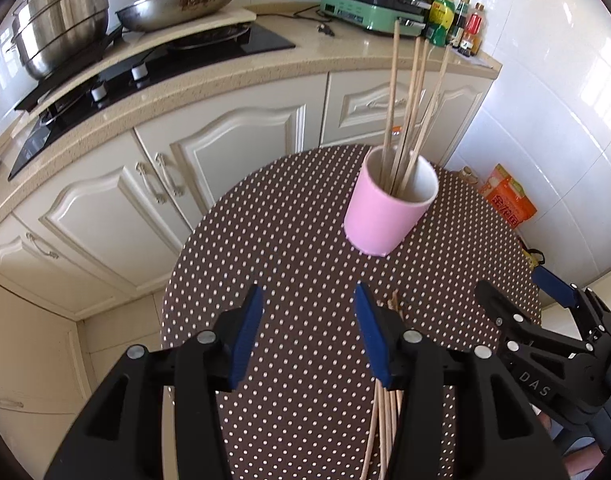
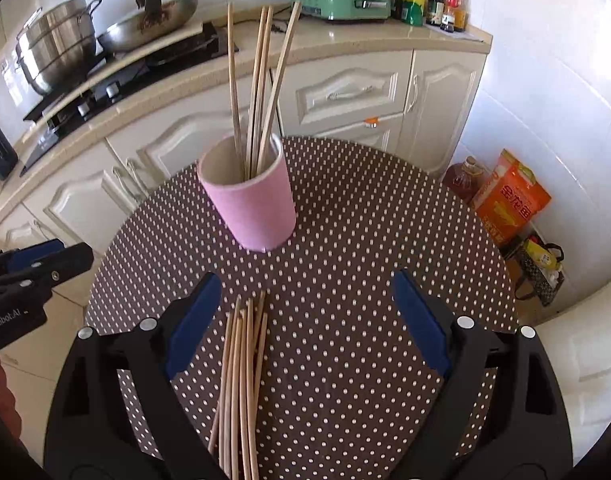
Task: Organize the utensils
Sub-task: 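Move the open right tool down to the loose chopstick pile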
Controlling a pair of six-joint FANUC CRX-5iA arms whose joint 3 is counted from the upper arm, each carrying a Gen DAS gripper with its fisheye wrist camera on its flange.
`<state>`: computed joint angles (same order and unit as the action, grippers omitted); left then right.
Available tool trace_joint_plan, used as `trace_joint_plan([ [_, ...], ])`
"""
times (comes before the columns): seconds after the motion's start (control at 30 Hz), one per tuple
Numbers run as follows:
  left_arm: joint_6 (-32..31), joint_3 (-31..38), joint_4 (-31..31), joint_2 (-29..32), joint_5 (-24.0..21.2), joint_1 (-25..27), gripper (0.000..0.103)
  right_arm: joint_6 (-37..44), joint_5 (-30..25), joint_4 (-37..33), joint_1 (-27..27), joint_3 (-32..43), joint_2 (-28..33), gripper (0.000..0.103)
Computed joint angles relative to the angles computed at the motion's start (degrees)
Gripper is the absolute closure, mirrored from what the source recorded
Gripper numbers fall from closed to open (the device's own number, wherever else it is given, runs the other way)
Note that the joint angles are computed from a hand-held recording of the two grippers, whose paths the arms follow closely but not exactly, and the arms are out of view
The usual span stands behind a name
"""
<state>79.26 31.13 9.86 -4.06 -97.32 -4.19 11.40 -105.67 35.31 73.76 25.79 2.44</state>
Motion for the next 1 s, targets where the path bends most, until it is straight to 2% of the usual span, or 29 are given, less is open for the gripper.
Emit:
trace_joint_plan([
  [0.47,-2.5,-10.9,-0.8,-5.1,-1.2,2.0,0.056,-4.2,0.6,-13.5,0.3,-6.4,-2.1,0.017],
  [1.0,-2.9,-17.5,-2.3,-7.2,-2.5,3.4,0.056,-3.9,1.3,-18.5,-0.2,-6.4,-0.2,0.017],
])
